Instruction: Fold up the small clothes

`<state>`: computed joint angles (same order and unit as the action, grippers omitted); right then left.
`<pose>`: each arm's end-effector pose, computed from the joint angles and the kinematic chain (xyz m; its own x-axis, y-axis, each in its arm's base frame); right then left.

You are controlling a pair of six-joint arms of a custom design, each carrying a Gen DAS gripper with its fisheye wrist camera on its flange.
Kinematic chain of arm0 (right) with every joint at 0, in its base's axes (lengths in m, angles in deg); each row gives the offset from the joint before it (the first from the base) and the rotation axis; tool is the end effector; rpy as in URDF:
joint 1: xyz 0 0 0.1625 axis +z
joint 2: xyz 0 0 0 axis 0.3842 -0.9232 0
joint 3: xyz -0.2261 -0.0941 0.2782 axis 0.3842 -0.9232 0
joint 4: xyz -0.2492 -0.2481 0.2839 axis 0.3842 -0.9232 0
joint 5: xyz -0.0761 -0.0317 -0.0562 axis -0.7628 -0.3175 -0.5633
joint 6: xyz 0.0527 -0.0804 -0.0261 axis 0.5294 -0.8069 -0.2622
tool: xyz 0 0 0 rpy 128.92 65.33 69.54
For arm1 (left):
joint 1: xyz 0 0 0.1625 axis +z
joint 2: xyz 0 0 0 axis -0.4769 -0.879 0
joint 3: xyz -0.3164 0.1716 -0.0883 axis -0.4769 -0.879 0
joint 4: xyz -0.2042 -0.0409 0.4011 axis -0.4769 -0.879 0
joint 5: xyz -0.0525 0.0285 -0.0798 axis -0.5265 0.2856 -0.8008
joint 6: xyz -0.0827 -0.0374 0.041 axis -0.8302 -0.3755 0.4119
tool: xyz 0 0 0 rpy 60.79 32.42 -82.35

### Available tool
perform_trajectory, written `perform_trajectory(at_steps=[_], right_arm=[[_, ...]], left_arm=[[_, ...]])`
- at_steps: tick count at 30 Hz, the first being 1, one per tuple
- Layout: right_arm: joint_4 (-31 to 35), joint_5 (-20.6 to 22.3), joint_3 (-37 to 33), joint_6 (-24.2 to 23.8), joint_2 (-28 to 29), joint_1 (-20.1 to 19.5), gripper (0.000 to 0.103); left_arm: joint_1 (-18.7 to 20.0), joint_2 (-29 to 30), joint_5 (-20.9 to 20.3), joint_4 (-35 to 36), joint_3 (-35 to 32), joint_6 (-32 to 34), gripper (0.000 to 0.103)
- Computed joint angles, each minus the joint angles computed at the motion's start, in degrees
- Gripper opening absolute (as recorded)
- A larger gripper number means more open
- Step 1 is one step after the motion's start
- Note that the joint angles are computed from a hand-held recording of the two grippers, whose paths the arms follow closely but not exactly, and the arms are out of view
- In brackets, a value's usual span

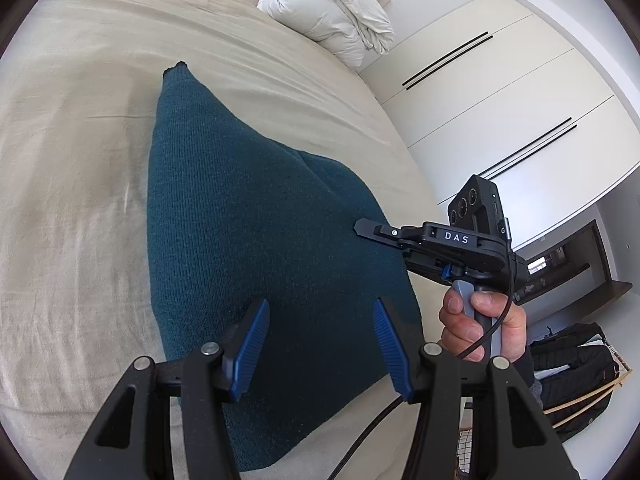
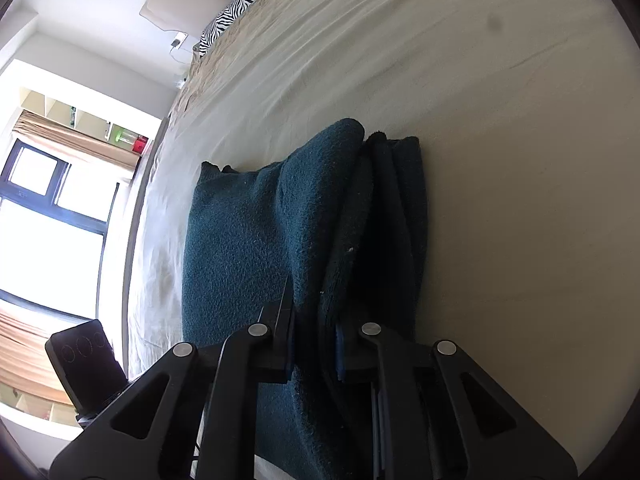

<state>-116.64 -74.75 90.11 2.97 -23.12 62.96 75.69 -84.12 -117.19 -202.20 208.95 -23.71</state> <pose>0.0788 -0.6351 0.2565 -0.9853 -0.1276 0.1133 -0.1522 0.9573 -0.2458 -0.2164 -0.4711 0.1047 -0.9904 0.1383 -0.0060 0.1240 0.8671 -0.4825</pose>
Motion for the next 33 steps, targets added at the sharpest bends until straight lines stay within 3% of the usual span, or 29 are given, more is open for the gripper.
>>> perform_trajectory(at_steps=[5,8,11,15,17,20,23,25,28,32,33], right_arm=[[1.1,0.5,0.5,-0.4,-2.9,-1.8,0.013],[3.2,-0.4,-0.1,0.3,-1.5,-3.6,0.013],[1.6,6.2,1.6,1.4,-2.1,-7.0,0.012],[0.4,8.8,3.8,0.2,-4.1,-7.9,0.017],[0.0,6.8,4.3,1.9,-5.5,-7.0,0.018],[-6.3,1.8,6.6,2.3,-8.1,-4.7,0.027],[-4.8,9.1,5.4,1.3,-9.9,-5.0,0.028],[-1.9,11.3,3.3,0.3,-8.6,-3.8,0.028],[0.0,10.3,-0.3,0.4,-3.7,-1.4,0.028],[1.4,6.6,-4.3,4.9,2.8,-2.8,0.023],[0.6,8.5,-4.1,4.1,3.3,-4.0,0.017]], left_arm=[[-0.4,2.8,0.5,0.7,-2.7,2.2,0.057],[1.0,5.6,0.0,2.0,-4.7,2.2,0.058],[1.9,6.8,-1.0,1.9,-5.2,1.4,0.057],[0.9,4.1,0.5,0.5,-3.4,2.7,0.057],[1.3,3.0,1.8,-0.6,-4.0,4.0,0.057],[3.0,3.7,2.6,0.8,-7.6,6.2,0.057],[5.3,7.0,1.5,3.1,-13.1,8.8,0.057],[7.0,10.1,0.6,5.2,-17.3,9.2,0.057],[8.4,14.4,3.2,10.0,-22.4,10.3,0.053],[8.6,17.8,7.3,13.5,-25.3,12.5,0.038],[8.3,18.3,8.4,13.5,-25.3,13.1,0.038]])
